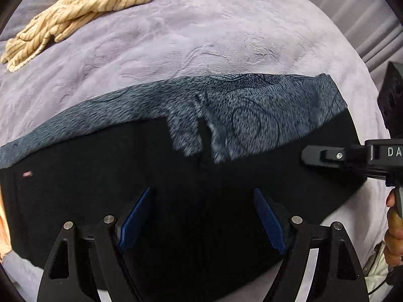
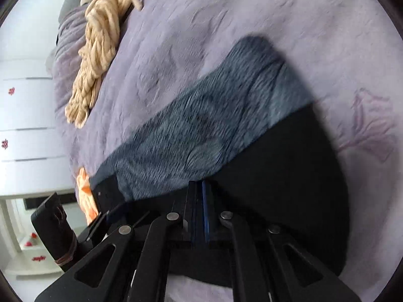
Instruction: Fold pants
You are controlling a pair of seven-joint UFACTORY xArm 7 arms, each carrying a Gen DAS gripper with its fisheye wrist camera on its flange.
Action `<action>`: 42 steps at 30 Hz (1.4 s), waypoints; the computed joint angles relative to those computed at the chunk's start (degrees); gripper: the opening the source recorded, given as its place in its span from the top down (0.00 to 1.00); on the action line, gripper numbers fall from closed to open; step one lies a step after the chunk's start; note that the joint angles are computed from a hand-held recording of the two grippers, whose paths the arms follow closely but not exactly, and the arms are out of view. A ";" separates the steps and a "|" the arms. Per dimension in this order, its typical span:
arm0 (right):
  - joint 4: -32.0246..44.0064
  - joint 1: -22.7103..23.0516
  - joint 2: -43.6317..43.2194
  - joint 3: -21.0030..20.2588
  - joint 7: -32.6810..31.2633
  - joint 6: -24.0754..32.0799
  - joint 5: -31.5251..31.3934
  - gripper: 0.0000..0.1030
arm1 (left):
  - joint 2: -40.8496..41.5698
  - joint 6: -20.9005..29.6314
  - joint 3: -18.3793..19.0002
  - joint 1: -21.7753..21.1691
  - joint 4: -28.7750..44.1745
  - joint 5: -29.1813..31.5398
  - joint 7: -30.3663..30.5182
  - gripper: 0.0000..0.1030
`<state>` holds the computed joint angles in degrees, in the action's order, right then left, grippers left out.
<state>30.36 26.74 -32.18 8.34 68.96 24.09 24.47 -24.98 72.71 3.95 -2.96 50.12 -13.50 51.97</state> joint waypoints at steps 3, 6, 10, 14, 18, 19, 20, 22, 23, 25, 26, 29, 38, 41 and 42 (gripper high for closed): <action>7.71 0.54 5.42 1.91 -1.89 4.44 -3.50 0.92 | -0.06 2.38 1.89 1.54 2.18 0.21 0.71 0.20; 17.56 -1.36 12.66 3.98 -3.79 10.03 -9.51 0.84 | -0.88 0.71 2.75 3.64 2.62 2.27 1.26 0.20; 34.63 -2.79 24.39 6.75 -3.45 25.48 -19.81 0.58 | 1.56 0.24 4.60 6.40 5.06 4.06 1.74 0.20; 46.97 -0.68 33.24 7.40 -1.36 37.91 -27.09 0.58 | 4.49 -0.70 6.48 9.24 7.33 4.48 4.70 0.20; 54.06 2.01 39.22 5.75 0.66 49.29 -32.05 0.74 | 7.16 0.89 7.78 11.63 10.02 2.91 5.89 0.20; 53.09 1.99 38.90 5.24 0.49 48.54 -30.82 0.79 | 7.27 0.95 7.71 12.11 10.00 2.38 5.79 0.20; 51.97 1.97 38.14 4.86 0.95 46.78 -29.81 0.82 | 7.69 1.21 8.05 12.67 10.54 1.90 6.24 0.20; 45.85 1.08 33.63 4.26 1.82 38.67 -25.55 0.82 | 7.64 1.39 7.84 13.59 10.47 1.79 5.90 0.20; 44.15 0.72 32.54 4.23 1.86 37.13 -24.10 0.82 | 7.24 1.71 7.62 13.99 10.22 2.13 5.47 0.20; 43.71 0.50 32.61 4.59 2.12 36.89 -23.64 0.82 | 7.56 1.97 7.46 14.73 10.62 3.29 4.89 0.20; 45.20 0.61 33.66 4.86 2.23 38.27 -24.43 0.82 | 7.75 2.26 7.58 15.09 11.06 3.66 4.90 0.20; 52.74 1.81 39.22 5.51 1.05 42.26 -26.48 0.79 | 7.96 2.51 7.66 15.78 12.09 4.25 4.76 0.20; 60.24 5.49 40.19 5.46 -1.04 46.02 -29.65 0.51 | 10.69 3.03 8.19 17.27 15.29 4.34 4.37 0.20; 56.93 4.96 37.46 4.79 0.91 44.64 -28.47 0.37 | 11.73 3.26 8.87 18.20 16.27 3.06 4.95 0.00; 55.36 4.61 36.64 4.77 1.61 43.75 -27.56 0.37 | 12.09 3.18 9.21 18.63 16.67 2.48 5.08 0.00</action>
<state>85.72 31.35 4.46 13.11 70.57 67.84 -3.09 -12.89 75.90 13.16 15.67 66.79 -11.02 57.06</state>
